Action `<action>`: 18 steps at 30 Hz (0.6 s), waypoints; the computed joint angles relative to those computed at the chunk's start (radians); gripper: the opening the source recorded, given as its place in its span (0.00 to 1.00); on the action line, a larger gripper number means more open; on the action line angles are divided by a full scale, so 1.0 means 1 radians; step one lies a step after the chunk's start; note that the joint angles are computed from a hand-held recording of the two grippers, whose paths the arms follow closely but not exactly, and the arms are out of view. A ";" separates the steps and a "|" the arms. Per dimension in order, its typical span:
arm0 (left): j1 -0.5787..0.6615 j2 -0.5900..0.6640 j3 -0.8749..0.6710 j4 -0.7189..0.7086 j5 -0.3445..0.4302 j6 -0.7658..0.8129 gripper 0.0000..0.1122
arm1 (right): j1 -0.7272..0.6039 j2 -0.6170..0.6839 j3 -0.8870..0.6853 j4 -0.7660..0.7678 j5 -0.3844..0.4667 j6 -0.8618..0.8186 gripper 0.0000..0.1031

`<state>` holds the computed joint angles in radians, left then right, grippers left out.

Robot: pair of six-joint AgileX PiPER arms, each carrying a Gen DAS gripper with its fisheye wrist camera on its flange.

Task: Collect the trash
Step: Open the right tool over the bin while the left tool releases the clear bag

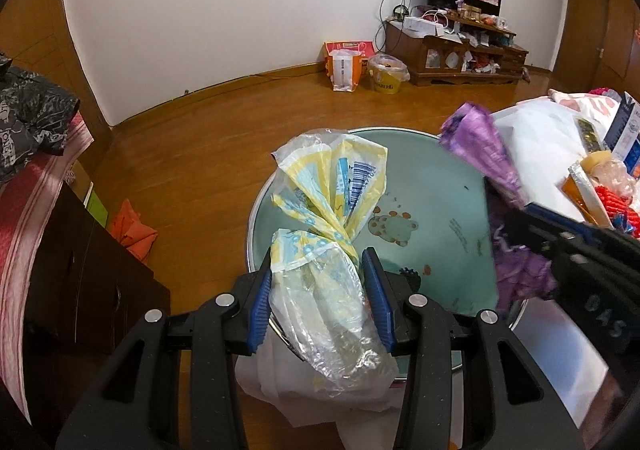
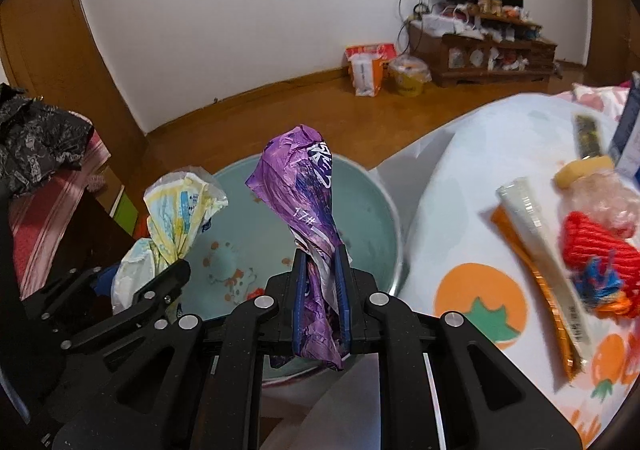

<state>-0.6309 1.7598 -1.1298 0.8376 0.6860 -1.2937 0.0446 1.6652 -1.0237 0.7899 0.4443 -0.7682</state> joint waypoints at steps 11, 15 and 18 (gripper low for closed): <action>0.002 0.028 -0.029 -0.012 0.010 0.028 0.38 | -0.045 -0.009 0.013 0.156 0.028 -0.155 0.35; -0.005 0.033 -0.042 -0.020 0.022 0.036 0.41 | -0.064 -0.057 0.044 0.160 -0.001 -0.165 0.35; -0.014 0.032 -0.050 -0.015 0.040 0.027 0.56 | -0.089 -0.104 0.078 0.172 -0.021 -0.187 0.35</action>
<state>-0.6450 1.7921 -1.1799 0.8230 0.7260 -1.2666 -0.0446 1.5616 -0.9457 0.9624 0.4235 -0.9550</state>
